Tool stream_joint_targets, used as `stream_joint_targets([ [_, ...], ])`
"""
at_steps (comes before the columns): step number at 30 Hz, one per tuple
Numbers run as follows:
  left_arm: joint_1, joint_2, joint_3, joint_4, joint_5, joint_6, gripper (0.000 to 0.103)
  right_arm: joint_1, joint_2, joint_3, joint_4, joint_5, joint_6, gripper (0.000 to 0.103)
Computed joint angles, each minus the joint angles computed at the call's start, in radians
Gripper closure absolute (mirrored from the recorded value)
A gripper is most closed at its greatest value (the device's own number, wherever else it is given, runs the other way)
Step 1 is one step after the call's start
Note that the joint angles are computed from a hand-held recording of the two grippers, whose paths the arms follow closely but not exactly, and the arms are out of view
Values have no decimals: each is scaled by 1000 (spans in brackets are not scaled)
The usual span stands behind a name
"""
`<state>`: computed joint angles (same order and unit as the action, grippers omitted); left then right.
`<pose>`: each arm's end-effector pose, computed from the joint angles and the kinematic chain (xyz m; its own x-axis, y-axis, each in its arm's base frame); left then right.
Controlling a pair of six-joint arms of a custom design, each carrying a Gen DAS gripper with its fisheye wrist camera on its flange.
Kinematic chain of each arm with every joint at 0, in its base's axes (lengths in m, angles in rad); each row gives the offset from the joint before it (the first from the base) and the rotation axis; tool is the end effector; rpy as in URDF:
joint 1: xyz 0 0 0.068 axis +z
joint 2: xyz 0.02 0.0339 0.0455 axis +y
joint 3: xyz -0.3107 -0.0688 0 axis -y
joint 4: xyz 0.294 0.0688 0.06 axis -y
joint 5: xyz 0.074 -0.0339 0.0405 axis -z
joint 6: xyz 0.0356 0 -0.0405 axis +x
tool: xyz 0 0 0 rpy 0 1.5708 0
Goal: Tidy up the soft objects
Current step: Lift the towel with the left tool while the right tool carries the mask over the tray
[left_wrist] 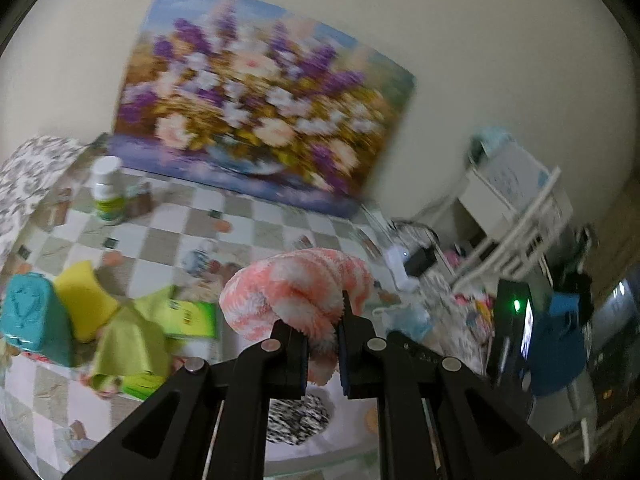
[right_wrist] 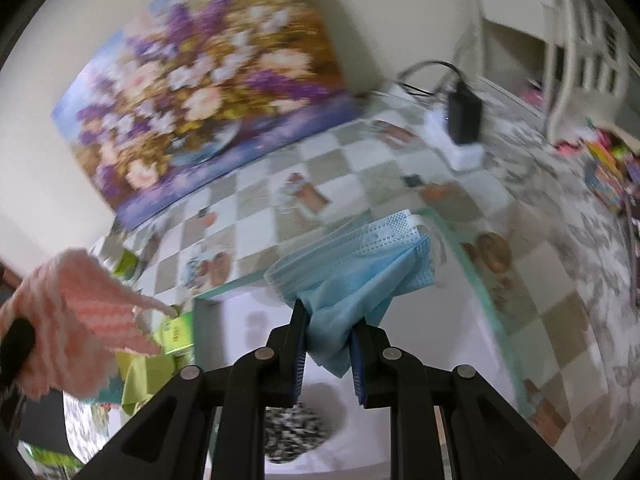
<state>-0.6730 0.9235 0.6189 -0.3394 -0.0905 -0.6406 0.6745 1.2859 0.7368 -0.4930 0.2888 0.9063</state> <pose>0.1730 -0.1338 0.2647 -0.7137 -0.1923 -0.6736 0.1718 0.8842 -0.4345 0.2167 0.1603 0.2160 -0.7988 0.3275 -0.5046 0.2309 0.9415 0.2454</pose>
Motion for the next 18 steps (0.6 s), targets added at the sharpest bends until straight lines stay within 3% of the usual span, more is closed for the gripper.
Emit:
stream_joint_targets([
  [7,-170,184,36,68,-74,24,91,-99,-63,-77,-26,-31,15,82],
  [18,-134,426,49,120,-31,35,91,-118,53,-107,26,-108,12,81],
])
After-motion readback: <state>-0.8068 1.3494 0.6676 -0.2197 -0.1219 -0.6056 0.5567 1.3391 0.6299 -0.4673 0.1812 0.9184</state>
